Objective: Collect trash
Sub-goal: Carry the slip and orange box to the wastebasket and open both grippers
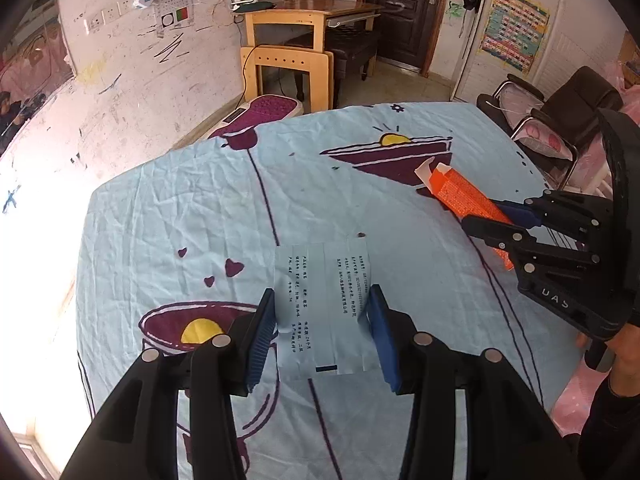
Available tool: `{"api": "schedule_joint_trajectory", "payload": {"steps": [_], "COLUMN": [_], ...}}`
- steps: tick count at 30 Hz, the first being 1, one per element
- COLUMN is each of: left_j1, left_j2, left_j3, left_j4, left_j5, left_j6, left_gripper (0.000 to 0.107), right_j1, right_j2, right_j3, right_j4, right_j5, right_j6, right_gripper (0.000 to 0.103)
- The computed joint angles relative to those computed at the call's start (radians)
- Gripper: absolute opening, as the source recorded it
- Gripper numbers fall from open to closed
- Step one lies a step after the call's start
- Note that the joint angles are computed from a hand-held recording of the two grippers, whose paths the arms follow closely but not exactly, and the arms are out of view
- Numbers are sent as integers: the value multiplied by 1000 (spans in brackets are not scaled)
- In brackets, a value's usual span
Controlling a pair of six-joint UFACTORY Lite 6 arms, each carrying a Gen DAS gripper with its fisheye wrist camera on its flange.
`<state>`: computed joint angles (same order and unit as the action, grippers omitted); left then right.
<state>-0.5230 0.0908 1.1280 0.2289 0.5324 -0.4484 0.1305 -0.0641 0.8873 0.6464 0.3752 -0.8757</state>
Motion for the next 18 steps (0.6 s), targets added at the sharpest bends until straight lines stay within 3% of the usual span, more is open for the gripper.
{"api": "schedule_joint_trajectory", "payload": {"steps": [10, 18], "left_j1": [-172, -333], "left_j2": [194, 500], "left_j3": [286, 729], "left_j4": [79, 78], "left_j5": [89, 222], "left_j6": [-113, -117], "left_gripper": [43, 43], "right_j1": [-492, -961], "right_j2": [-71, 148], "right_j3": [-9, 115], "right_j4": [282, 409], "right_j5": [196, 318], "right_j6": [-429, -687], "right_gripper": [21, 21]}}
